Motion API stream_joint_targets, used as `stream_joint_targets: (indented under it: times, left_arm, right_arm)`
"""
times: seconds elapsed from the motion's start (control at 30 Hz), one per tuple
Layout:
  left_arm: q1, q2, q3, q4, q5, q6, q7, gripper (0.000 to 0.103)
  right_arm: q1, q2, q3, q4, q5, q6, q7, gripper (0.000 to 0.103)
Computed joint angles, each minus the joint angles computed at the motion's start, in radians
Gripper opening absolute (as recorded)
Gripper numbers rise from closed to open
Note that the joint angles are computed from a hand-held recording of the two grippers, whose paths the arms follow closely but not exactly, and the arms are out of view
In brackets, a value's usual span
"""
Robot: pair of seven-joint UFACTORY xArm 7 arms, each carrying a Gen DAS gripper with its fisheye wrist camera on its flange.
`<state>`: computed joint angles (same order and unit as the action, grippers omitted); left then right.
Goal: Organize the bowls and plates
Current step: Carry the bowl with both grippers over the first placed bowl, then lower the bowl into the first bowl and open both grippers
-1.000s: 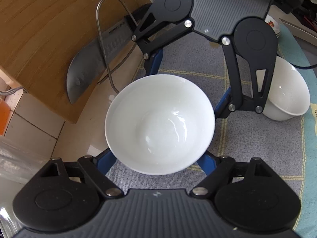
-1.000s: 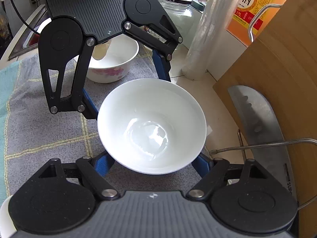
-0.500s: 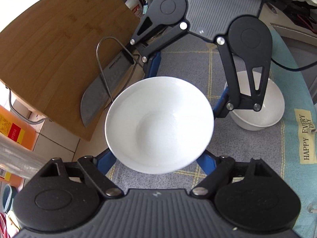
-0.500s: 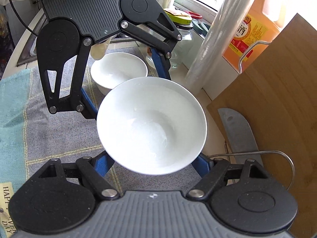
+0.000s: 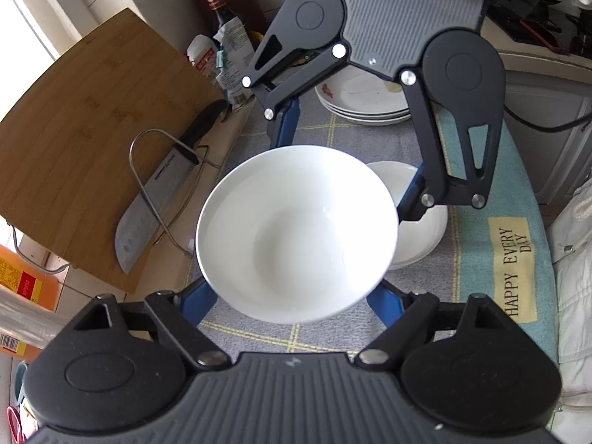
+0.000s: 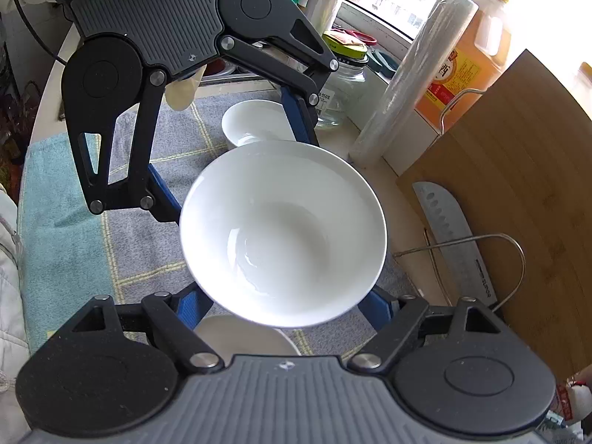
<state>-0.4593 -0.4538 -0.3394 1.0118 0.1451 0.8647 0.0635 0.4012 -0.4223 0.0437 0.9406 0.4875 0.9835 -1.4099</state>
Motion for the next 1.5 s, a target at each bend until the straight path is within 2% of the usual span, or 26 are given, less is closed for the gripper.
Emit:
stream_joint_targets:
  times: [0.3,0.5,0.8,1.5]
  left_arm:
    - [-0.041,0.071,-0.014,0.032,-0.024,-0.037,0.008,0.087]
    - [-0.065,0.144,0.009,0.072,-0.056,-0.054,0.052,0.086]
    - [-0.079,0.206,0.023,0.117,-0.083,-0.026,0.088,0.086]
    - [-0.078,0.258,0.057,0.154,-0.196,0.017,0.148,0.086]
  right_arm:
    - [-0.035,-0.099,-0.025,-0.073,-0.049,0.036,0.048,0.087]
    - [-0.063,-0.117,-0.042,-0.097,-0.087,0.052,0.082,0.087]
    - [-0.082,-0.078,-0.054,-0.085,-0.096,0.085,0.108,0.087]
    - [-0.107,-0.004,-0.025,-0.053,-0.114,0.113,0.133,0.087]
